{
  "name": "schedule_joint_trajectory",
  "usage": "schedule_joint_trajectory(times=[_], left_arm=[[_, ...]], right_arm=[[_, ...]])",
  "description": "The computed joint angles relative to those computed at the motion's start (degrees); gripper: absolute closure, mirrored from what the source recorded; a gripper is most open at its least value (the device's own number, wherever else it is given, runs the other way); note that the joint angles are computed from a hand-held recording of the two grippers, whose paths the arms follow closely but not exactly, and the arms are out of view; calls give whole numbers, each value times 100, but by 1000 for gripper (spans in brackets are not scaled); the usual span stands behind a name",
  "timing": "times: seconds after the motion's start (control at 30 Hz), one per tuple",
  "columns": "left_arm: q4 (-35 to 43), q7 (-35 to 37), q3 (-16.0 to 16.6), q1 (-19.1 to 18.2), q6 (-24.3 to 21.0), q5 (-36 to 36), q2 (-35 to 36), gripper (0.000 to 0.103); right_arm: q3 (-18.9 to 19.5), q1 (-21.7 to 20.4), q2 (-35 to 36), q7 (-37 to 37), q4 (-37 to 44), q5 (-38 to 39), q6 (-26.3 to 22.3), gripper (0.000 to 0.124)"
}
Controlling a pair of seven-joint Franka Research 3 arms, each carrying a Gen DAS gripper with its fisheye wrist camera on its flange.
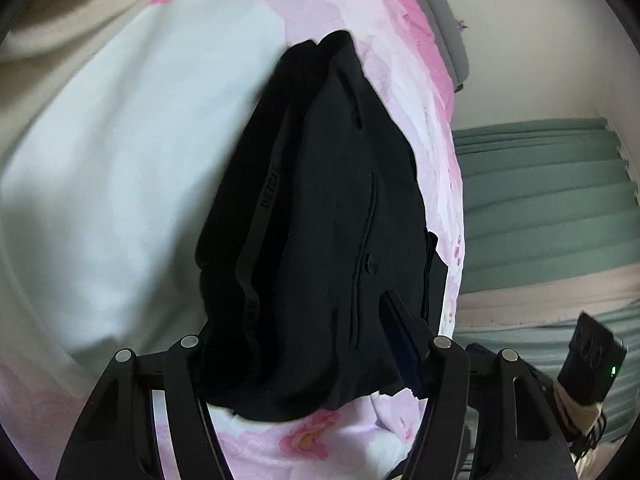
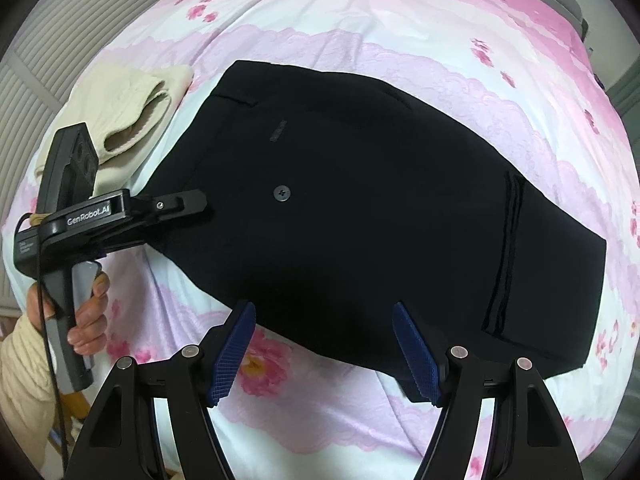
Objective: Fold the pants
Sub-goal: 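Grasp the trouser leg end with the left gripper and lift it, then fold the held leg end over onto the waistband with the left gripper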
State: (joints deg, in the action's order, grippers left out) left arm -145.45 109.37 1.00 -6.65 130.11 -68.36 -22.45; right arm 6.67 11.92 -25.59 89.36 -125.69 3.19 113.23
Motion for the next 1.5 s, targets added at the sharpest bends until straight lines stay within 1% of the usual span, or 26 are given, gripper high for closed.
schedule_joint_trajectory(times=[0.07,0.13,0.23,0.27,0.3,0.37,0.43,0.47,0.57,0.7,0.8,0.9,1.0,1.1,1.17,1.23,1.27,1.33,1.37,1.4,1.47,1.5], left_arm=[[68,-109,-38,-33,-4,-99,178,40],[142,-237,-137,-34,79,-43,299,41],[235,-822,-328,-13,336,391,355,55],[220,-1018,-334,-12,374,501,321,59],[184,-1169,-325,-23,414,557,261,66],[151,-1432,-327,-52,482,783,104,73],[240,-1749,-418,-87,583,1320,-29,76],[362,-1980,-536,-84,609,1843,-121,78],[764,-2449,-834,-130,652,3028,-260,80],[1292,-2856,-947,-351,611,3736,-306,81],[1721,-3275,-1080,-497,559,4257,-256,81],[2314,-3761,-1323,-591,463,4954,-18,81],[2831,-4197,-1596,-709,286,5714,196,81],[3409,-4653,-1861,-870,-5,6396,491,81],[3884,-4984,-2042,-1002,-170,6812,829,81],[4543,-5326,-2248,-1172,-445,7306,1308,81],[4774,-5443,-2289,-1265,-558,7483,1487,81],[5536,-5780,-2435,-1522,-916,7977,2100,81],[5850,-5899,-2456,-1666,-1084,8167,2350,82],[6331,-6039,-2497,-1865,-1348,8426,2744,82],[7176,-6205,-2485,-2285,-1773,8798,3436,82],[7522,-6240,-2450,-2475,-1917,8892,3727,82]], right_arm=[[-10,-19,-36,22,-13,-13,11,52],[-2,-38,-69,65,-24,-34,8,52],[-4,-64,-134,86,-53,-66,33,52],[-3,-74,-175,88,-83,-85,56,52],[-5,-83,-201,86,-108,-96,74,52],[-16,-108,-267,95,-156,-103,82,52],[-37,-140,-347,101,-210,-98,107,52],[-57,-154,-401,92,-244,-80,125,52],[-128,-218,-562,32,-337,-30,172,52],[-289,-359,-844,-39,-461,140,188,52],[-451,-542,-1135,-117,-576,254,191,52],[-665,-776,-1454,-253,-673,363,189,52],[-944,-1062,-1738,-469,-711,477,128,52],[-1278,-1367,-1927,-770,-666,607,-10,52],[-1492,-1613,-2019,-986,-608,644,-117,52],[-1697,-1829,-2094,-1207,-560,720,-214,52],[-1838,-1940,-2106,-1340,-513,758,-275,52],[-2025,-2176,-2091,-1540,-426,802,-374,52],[-2143,-2297,-2056,-1647,-371,825,-410,52],[-2212,-2409,-2027,-1727,-341,852,-423,52],[-2398,-2656,-1927,-1893,-243,872,-455,52],[-2471,-2761,-1861,-1962,-191,896,-470,52]])
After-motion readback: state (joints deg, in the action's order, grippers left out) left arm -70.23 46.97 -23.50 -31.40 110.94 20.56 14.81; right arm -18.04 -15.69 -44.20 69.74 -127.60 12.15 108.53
